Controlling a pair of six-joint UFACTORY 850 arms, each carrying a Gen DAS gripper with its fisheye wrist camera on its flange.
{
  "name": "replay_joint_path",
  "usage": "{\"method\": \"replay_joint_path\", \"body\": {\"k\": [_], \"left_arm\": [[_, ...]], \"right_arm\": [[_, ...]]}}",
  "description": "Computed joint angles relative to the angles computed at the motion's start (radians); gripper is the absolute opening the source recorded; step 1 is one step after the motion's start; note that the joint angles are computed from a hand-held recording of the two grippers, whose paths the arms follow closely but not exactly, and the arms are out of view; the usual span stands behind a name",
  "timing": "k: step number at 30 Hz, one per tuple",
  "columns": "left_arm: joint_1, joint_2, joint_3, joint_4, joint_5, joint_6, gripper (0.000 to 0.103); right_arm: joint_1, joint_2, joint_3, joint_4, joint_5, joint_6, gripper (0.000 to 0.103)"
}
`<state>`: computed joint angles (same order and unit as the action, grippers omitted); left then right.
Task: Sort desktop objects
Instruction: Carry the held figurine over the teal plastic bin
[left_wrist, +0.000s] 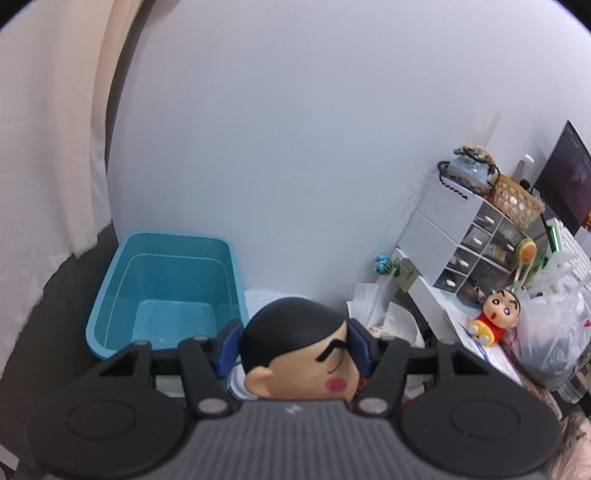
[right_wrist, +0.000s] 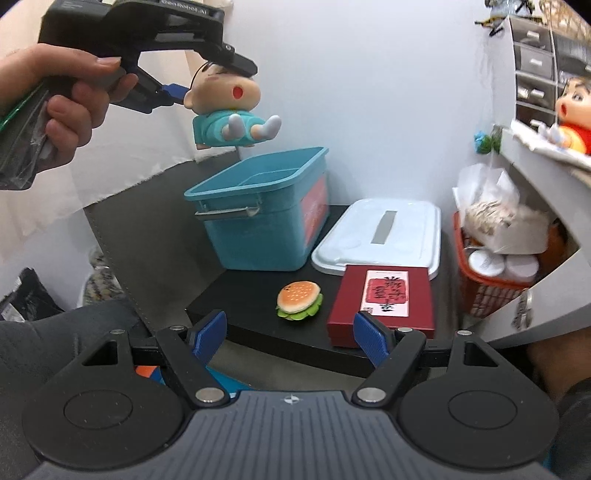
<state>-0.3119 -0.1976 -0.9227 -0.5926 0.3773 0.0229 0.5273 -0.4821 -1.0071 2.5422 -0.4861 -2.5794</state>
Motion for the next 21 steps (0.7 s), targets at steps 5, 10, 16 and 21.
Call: {"method": "replay_joint_path", "body": {"k": [5,10,16,21], "left_arm": [[0.014,0.042,0.023,0.102,0.001,-0.092,0.063],[0.025,0.073,0.012,0.131,-0.022,-0.066,0.063],[0.046,0.028,-0.049,0.033,-0.070,0.107,0.063],[0.076,-0.026,-0.094,-0.015,-0.093,0.174,0.063]], "right_arm": [[0.017,0.043,0.029,0.047,0.027,-0.068,0.080],[0.017,0.026,-0.002,-0.063,0.021,0.097,0.080],[0.015,-0.009,-0.023,-0.051,0.002,0.057,0.080],[-0.002,-0.053,-0.049,-0.091,-0.040,0.013,0.080]]}}
